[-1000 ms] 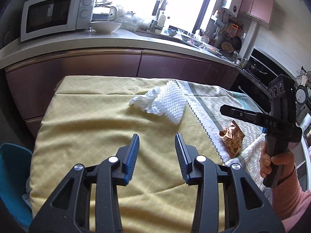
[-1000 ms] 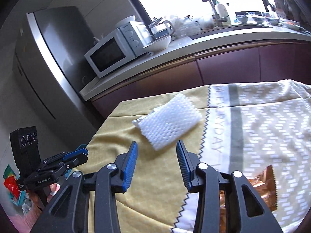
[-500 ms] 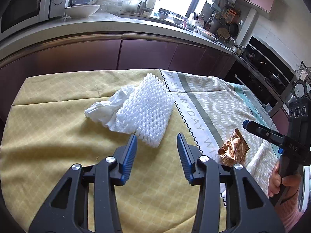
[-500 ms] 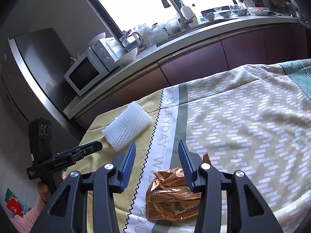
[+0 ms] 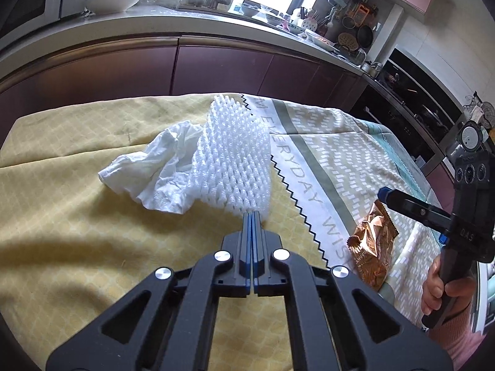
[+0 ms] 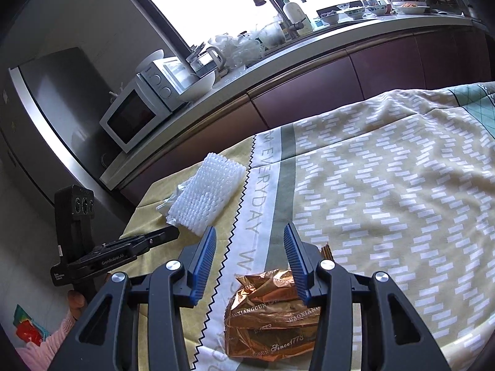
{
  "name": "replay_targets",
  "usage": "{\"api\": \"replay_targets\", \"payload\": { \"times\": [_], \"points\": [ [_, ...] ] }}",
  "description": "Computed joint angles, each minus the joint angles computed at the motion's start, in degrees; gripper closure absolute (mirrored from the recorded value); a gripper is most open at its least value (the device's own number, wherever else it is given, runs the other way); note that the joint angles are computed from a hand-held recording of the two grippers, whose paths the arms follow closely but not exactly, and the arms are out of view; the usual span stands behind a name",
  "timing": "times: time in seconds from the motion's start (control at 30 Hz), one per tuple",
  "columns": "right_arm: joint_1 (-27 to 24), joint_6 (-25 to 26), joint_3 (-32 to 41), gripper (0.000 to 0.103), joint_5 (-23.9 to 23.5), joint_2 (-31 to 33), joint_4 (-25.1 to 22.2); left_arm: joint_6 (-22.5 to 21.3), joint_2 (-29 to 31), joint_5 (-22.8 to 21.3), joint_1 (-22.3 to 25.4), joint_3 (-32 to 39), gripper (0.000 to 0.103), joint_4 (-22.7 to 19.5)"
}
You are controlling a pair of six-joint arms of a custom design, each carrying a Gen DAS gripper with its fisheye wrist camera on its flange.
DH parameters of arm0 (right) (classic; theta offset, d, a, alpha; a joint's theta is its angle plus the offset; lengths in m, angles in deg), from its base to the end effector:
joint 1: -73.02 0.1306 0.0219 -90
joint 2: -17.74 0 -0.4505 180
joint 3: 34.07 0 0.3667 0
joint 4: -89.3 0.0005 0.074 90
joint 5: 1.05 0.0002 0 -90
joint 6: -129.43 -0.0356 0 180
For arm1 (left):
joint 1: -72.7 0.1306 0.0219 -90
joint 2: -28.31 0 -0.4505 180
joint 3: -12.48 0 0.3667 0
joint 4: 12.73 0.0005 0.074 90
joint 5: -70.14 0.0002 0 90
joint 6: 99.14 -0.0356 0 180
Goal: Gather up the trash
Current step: 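Move both open tools back over the table toward the foam net and tissue, then grasp the white tissue with the left tool while the right tool grasps the foam net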
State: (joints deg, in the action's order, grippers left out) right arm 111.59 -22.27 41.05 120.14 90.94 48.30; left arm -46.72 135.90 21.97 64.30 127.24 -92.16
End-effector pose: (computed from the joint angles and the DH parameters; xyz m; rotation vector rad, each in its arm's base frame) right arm 0.2770 0.1966 0.5082 0.7105 2.0477 0.4008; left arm 0.5428 -0.1047 0.5100 1.1322 2.2805 -0.8400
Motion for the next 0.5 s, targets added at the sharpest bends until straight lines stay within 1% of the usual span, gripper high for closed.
{"api": "replay_targets", "payload": {
  "times": [0.07, 0.17, 0.23, 0.27, 0.3, 0.37, 0.4, 0.43, 0.47, 0.5],
  "points": [
    [-0.85, 1.70, 0.99, 0.059, -1.65, 1.11, 0.61, -1.36, -0.60, 0.45, 0.64, -0.40, 0.102, -0.37],
    [-2.33, 5.04, 3.14, 0.053, -5.27, 3.66, 1.65, -1.57, -0.76, 1.23, 1.80, 0.24, 0.102, -0.67],
    [-3.13, 7.46, 5.70, 0.039, -7.56, 6.18, 1.33, -0.33, -1.08, 0.68, 2.56, 0.28, 0.102, 1.30],
    [-3.45, 8.21, 7.13, 0.037, -8.01, 7.57, 0.94, 0.05, -0.81, 0.84, 3.01, 0.80, 0.101, 1.55],
    [-3.97, 9.20, 8.14, 0.037, -9.15, 8.61, 1.18, 0.61, -0.46, 0.70, 3.34, 1.44, 0.097, 1.60],
    [-5.01, 10.58, 10.39, 0.037, -10.87, 10.91, 0.62, 2.67, -0.02, -0.30, 3.87, 2.22, 0.094, 3.24],
    [-5.56, 10.76, 11.39, 0.036, -11.54, 11.98, 0.04, 3.56, 0.32, -0.87, 4.02, 2.80, 0.090, 4.00],
    [-6.23, 10.67, 12.29, 0.035, -12.60, 13.04, -0.70, 4.68, 0.49, -1.66, 4.17, 3.10, 0.083, 5.21],
    [-6.67, 9.73, 13.13, 0.035, -12.63, 13.99, -2.02, 5.70, 0.78, -2.44, 4.24, 3.56, 0.079, 6.22],
    [-7.03, 8.59, 13.57, 0.035, -12.68, 14.67, -3.08, 6.77, 1.04, -3.46, 4.16, 3.91, 0.069, 7.44]
  ]
}}
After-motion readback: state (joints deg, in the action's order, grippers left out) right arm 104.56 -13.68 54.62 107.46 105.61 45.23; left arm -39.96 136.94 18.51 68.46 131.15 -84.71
